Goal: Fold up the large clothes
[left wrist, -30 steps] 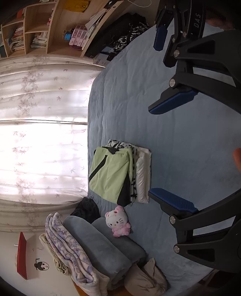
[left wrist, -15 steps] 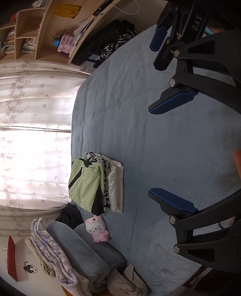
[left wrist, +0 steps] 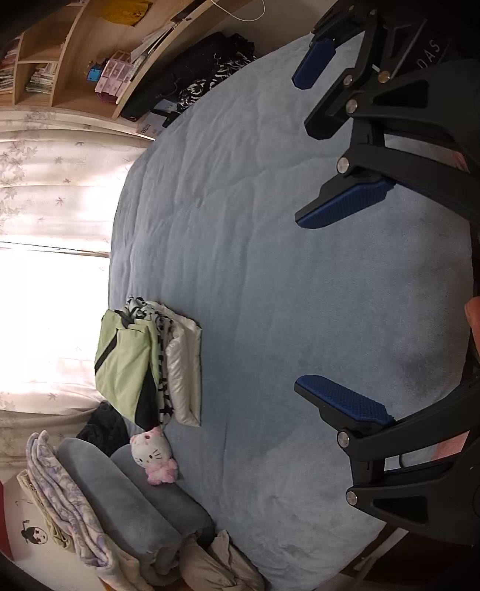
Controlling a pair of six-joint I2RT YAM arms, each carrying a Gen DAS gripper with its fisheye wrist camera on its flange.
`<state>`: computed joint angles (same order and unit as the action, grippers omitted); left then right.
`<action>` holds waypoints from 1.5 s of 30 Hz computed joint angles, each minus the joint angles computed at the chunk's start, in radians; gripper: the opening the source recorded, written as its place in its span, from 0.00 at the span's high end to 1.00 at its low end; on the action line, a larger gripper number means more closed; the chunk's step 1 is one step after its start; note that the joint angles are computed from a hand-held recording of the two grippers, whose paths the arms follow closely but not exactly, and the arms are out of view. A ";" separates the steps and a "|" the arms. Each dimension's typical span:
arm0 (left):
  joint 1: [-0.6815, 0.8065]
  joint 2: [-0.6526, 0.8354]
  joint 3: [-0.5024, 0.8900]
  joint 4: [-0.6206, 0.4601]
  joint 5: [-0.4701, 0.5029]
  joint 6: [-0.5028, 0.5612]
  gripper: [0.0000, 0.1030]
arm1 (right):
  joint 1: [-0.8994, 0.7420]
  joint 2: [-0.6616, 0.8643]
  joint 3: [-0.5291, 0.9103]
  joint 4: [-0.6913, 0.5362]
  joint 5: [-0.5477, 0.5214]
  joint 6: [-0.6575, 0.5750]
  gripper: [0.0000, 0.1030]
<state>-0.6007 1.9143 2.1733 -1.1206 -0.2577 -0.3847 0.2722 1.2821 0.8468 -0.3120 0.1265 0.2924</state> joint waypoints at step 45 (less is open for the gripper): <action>0.011 0.049 -0.002 0.019 0.015 0.014 0.22 | -0.060 0.103 0.076 0.003 -0.059 0.002 0.20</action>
